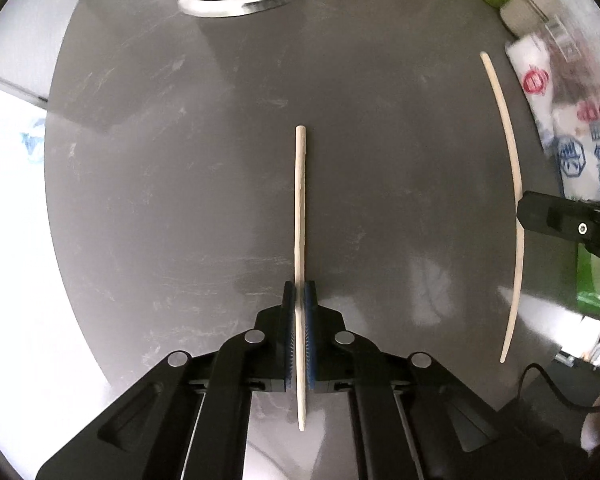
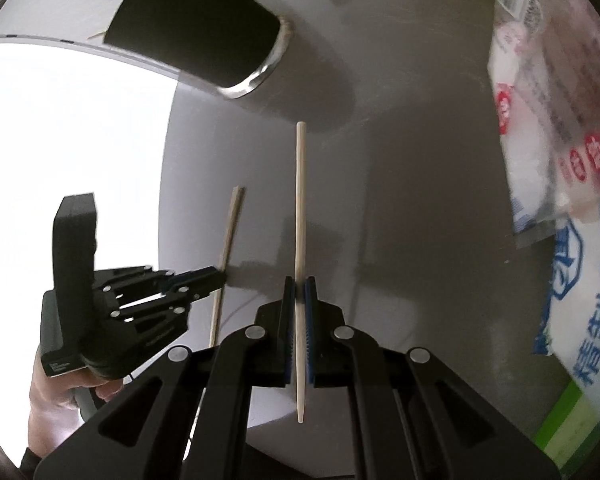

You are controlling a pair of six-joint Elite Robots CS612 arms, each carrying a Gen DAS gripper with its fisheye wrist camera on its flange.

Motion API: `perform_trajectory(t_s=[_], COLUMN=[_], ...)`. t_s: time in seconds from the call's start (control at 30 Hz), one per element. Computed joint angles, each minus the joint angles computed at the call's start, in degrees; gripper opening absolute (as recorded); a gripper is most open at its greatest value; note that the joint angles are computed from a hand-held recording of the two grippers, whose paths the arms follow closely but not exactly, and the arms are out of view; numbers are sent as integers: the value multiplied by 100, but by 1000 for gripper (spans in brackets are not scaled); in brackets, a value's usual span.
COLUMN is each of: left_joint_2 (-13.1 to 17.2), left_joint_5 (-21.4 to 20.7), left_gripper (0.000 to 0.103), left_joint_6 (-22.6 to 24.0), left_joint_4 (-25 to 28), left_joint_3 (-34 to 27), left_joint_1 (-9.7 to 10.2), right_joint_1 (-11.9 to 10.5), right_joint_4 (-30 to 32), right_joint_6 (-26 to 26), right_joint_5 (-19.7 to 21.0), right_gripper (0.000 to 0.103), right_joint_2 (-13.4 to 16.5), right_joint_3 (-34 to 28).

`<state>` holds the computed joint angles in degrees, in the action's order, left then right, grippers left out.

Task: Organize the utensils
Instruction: 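Lift both pinched chopsticks upright and carry them toward the black holder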

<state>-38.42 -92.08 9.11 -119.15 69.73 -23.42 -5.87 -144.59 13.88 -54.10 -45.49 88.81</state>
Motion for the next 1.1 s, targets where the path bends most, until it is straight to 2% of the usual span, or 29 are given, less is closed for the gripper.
perform_trajectory(t_s=[0.1, 0.27, 0.47, 0.77, 0.9, 1.1], left_joint_2=[-61, -224, -323, -317, -322, -283], left_joint_5=[-157, -761, -1241, -1850, -2098, -2283], left_gripper=[4, 4, 4, 4, 4, 4], left_joint_6=[-27, -70, -117, -270, -389, -555], left_joint_4=[-264, -853, -1164, -1598, -1877, -2232], left_joint_3=[135, 356, 430, 240, 134, -75], left_joint_1=[64, 255, 397, 628, 733, 745], right_joint_1=[12, 85, 186, 246, 237, 257], right_joint_4=[-29, -16, 284, 214, -25, -250], right_joint_6=[43, -16, -65, -35, 18, 16], right_joint_5=[-51, -133, -461, -633, -677, -710], right_gripper=[5, 5, 5, 5, 5, 5], right_joint_2=[-3, -17, -10, -83, -134, -128], right_joint_3=[-4, -59, -261, -409, -440, -666])
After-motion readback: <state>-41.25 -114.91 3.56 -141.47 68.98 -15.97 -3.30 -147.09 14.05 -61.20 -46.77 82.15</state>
